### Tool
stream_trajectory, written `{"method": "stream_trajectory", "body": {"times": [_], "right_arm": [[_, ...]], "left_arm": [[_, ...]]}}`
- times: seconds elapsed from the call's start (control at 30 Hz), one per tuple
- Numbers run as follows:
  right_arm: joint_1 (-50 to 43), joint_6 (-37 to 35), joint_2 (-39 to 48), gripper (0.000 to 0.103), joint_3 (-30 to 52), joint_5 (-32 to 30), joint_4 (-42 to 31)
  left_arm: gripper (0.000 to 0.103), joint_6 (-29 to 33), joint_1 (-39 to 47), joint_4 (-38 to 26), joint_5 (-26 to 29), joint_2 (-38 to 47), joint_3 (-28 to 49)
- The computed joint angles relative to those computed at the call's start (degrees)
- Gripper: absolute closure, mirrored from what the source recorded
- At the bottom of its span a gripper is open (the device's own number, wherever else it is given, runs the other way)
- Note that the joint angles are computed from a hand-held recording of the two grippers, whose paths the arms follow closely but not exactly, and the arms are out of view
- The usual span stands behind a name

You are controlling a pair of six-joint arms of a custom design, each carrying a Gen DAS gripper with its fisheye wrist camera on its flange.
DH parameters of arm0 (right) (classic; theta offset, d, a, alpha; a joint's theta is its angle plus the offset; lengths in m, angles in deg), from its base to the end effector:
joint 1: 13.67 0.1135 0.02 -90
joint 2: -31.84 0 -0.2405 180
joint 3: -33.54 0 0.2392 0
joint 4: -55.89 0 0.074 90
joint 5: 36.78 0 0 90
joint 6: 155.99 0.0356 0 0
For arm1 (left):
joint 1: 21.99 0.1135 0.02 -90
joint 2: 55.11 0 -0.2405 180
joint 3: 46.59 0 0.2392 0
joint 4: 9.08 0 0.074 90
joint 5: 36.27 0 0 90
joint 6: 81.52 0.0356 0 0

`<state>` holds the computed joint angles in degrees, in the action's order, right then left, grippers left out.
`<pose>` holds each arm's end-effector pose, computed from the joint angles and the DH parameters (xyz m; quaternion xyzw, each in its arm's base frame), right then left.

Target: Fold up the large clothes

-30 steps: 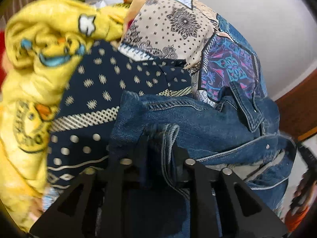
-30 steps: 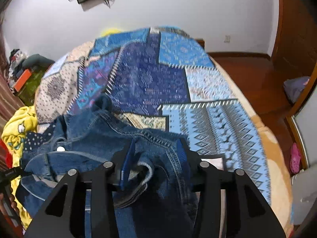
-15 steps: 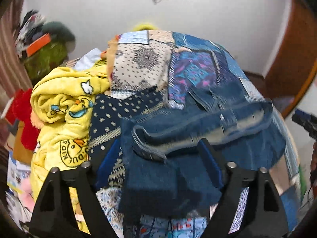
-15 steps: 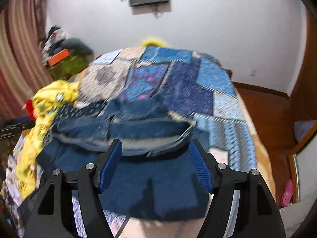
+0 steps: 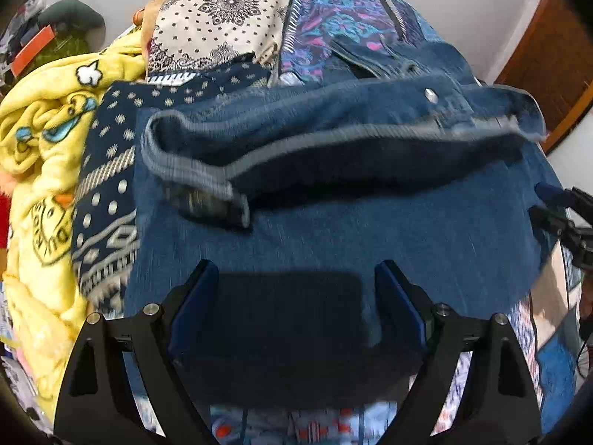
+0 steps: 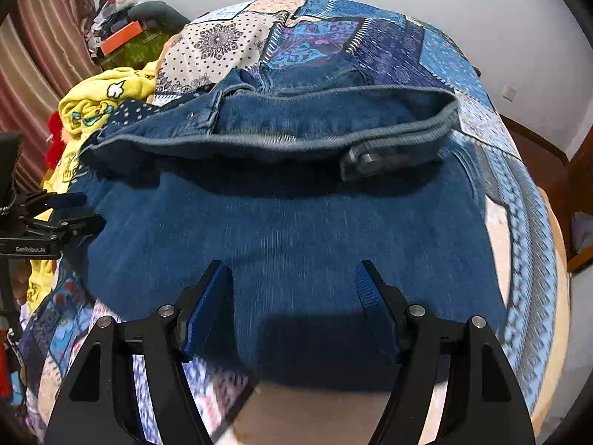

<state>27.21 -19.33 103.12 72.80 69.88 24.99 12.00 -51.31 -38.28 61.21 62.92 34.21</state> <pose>0.1540 0.1198 0.1182 0.0824 0.9590 0.0585 0.2647 0.3179 -0.1838 0.0809 0.2889 0.9332 -0.1077 0.1844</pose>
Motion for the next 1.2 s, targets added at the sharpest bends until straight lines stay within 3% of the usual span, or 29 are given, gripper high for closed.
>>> {"method": "stream_trajectory", "body": {"times": [0.07, 0.27, 0.43, 0.63, 0.87, 1.0, 1.2], "right_arm": [[-3.8, -3.3, 3.7, 0.027, 1.3, -2.4, 4.0], [-11.2, -7.6, 13.2, 0.027, 9.7, -4.8, 6.2], [-12.7, -3.9, 12.5, 0.027, 11.4, -1.4, 6.0], [-7.1, 0.1, 5.9, 0.027, 8.6, 1.0, 4.6], [3.7, 0.9, 7.7, 0.027, 9.3, 4.5, 0.7], [5.6, 2.5, 9.2, 0.027, 6.7, 4.4, -0.5], [6.8, 5.9, -4.8, 0.026, -2.0, 5.1, -6.2]], "left_arm": [[0.015, -0.8, -0.1, -1.0, -0.9, 2.9, 4.2], [0.015, -5.1, 1.8, -7.0, -2.8, 11.3, 19.2], [0.015, -10.8, 4.1, -7.7, -3.5, 11.7, 23.8], [0.015, -11.7, 3.9, -4.0, 0.6, 3.2, 13.9], [0.015, -8.8, -1.7, -0.8, 3.1, -3.8, 1.4], [0.015, -6.4, -5.5, 1.5, -0.5, -4.6, -4.8], [0.009, -6.0, -2.6, 9.2, -2.1, -9.5, -15.9]]}}
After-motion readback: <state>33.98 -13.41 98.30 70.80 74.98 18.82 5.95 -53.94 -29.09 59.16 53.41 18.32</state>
